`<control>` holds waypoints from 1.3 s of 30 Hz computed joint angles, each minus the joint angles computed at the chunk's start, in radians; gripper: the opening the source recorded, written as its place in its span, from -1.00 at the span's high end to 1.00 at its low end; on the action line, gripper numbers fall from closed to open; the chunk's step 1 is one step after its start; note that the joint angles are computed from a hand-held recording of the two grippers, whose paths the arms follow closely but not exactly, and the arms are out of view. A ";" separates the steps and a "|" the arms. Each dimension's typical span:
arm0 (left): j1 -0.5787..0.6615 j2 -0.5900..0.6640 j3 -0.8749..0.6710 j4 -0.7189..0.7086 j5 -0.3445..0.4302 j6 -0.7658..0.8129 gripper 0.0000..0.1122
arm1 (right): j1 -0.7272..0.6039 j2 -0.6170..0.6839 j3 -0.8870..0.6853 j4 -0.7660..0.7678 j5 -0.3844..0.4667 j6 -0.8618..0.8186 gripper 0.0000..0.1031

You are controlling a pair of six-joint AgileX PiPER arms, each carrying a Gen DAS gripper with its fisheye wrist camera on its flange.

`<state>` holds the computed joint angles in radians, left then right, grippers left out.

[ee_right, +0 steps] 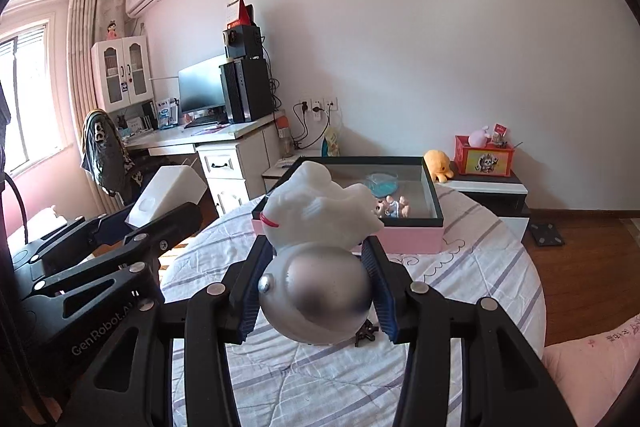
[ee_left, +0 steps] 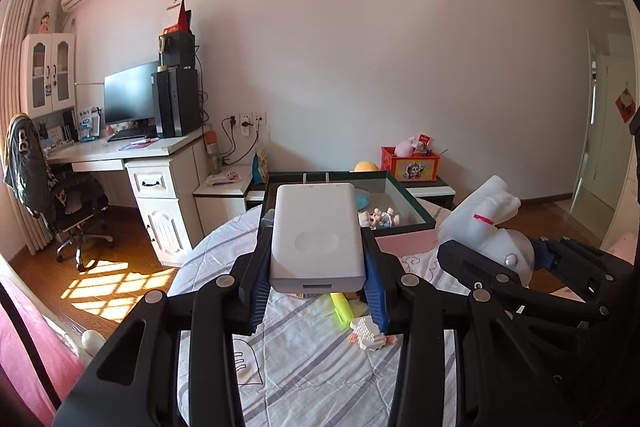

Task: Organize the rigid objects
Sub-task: 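Lift the white charger and white-and-silver figure above the bed with both grippers, then lower the charger and figure into the pink box while both grippers open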

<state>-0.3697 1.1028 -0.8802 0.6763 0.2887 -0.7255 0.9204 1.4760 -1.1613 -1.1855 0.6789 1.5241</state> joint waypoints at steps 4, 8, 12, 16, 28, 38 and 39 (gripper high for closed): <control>-0.008 -0.012 -0.014 -0.012 0.019 0.015 0.28 | 0.031 -0.015 -0.011 -0.020 0.041 0.001 0.07; -0.018 -0.004 -0.024 0.019 0.026 -0.015 0.28 | 0.034 -0.013 -0.026 -0.009 0.052 -0.021 0.07; -0.035 0.021 -0.031 0.100 0.030 -0.092 0.28 | 0.018 -0.004 -0.042 0.011 0.040 -0.051 0.07; -0.016 0.083 -0.073 0.093 0.008 -0.074 0.28 | -0.024 0.018 -0.063 0.038 0.006 -0.095 0.07; 0.114 0.571 -0.554 -0.621 0.051 0.685 0.28 | -0.310 0.282 -0.379 0.430 -0.142 -0.614 0.07; 0.147 1.142 -1.330 -0.692 0.475 0.776 0.28 | -0.501 0.700 -0.905 0.927 0.016 -1.139 0.07; 0.148 1.193 -1.409 -0.689 0.518 0.776 0.27 | -0.509 0.735 -0.950 0.951 0.042 -1.163 0.07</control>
<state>-0.2218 2.2953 -2.2890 -0.0127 0.8071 0.0502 0.4118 2.2112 -2.1116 -0.2341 0.7206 0.3610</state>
